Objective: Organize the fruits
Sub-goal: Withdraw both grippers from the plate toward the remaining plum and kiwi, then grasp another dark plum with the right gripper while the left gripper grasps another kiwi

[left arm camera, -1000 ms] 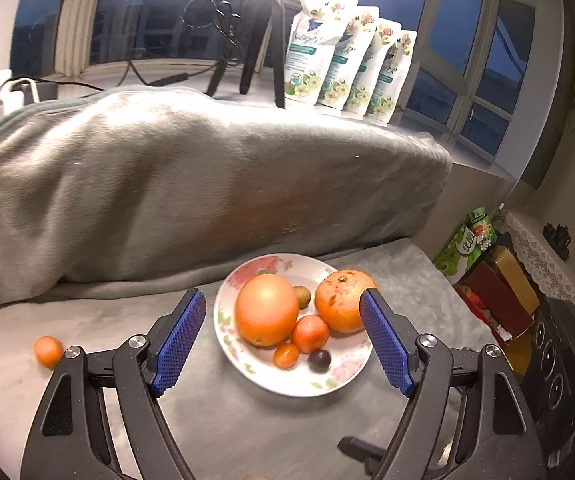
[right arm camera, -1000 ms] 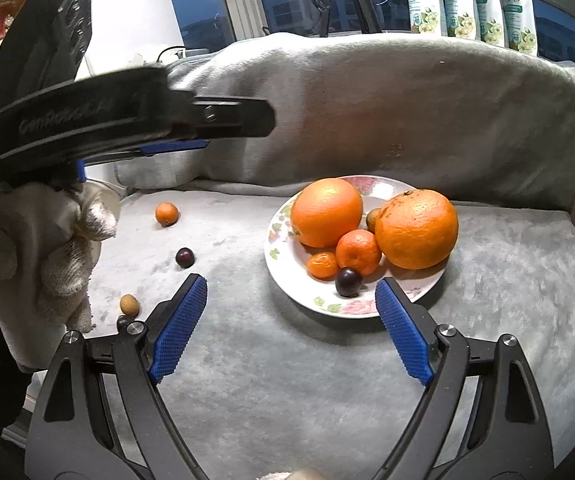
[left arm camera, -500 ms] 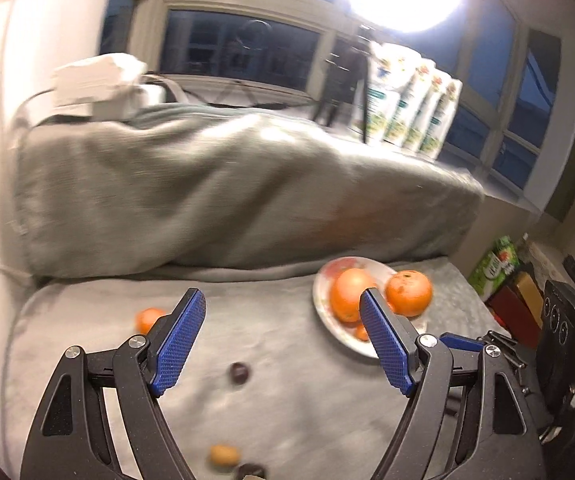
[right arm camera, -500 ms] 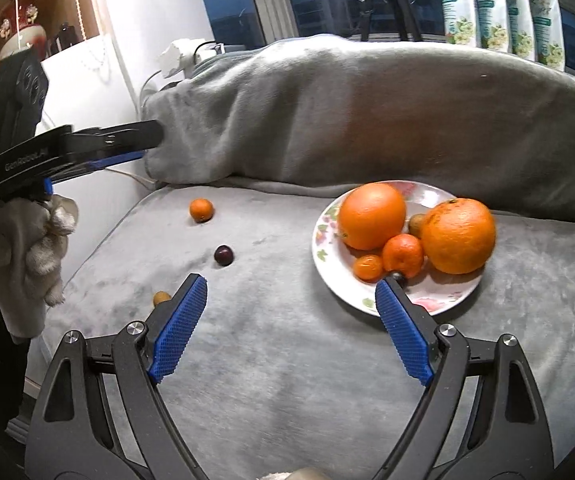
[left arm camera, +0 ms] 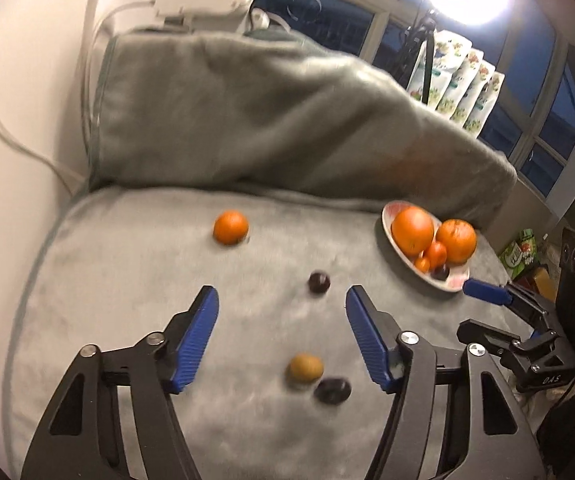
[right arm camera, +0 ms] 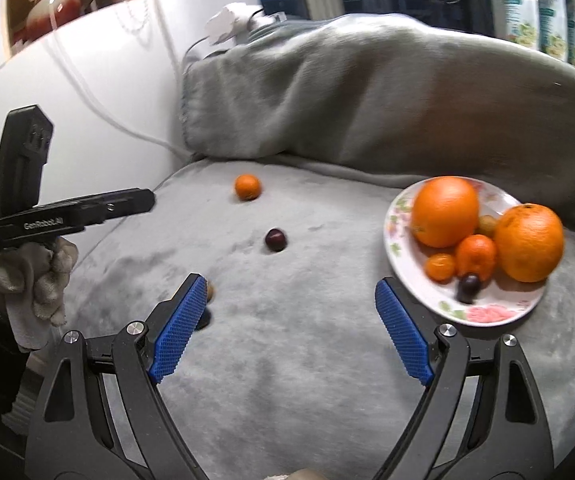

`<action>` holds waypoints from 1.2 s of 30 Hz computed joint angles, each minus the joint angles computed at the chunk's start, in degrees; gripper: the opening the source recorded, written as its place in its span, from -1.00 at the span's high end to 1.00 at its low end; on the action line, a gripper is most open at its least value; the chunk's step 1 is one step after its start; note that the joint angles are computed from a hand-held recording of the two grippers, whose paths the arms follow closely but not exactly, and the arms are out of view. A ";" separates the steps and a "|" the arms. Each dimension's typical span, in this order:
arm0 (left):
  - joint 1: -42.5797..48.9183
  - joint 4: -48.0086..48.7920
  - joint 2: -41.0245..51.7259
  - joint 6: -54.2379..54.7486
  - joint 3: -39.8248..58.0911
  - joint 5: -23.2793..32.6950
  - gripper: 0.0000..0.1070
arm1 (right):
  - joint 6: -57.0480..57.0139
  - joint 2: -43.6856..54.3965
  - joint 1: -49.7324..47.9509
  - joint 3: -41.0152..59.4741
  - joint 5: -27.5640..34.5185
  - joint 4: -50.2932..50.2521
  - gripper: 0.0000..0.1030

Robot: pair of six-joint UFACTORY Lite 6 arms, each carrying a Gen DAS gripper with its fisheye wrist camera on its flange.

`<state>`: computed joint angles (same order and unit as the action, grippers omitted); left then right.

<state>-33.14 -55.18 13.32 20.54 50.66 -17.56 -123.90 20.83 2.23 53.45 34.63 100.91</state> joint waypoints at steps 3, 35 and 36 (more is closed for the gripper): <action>0.07 5.79 0.02 -6.98 -2.08 -0.22 -0.09 | -2.20 0.15 2.46 -0.65 -1.41 1.38 -0.72; 1.67 54.08 14.09 -56.81 2.67 1.33 0.31 | 37.12 30.19 12.18 39.16 -6.56 -25.33 -0.07; 2.19 57.17 14.44 -59.77 2.96 1.23 0.31 | 38.38 31.25 12.68 40.54 -6.99 -26.59 -0.06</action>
<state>-30.95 1.99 27.76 -39.22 53.62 -16.33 -85.53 52.07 14.91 93.99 27.65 74.32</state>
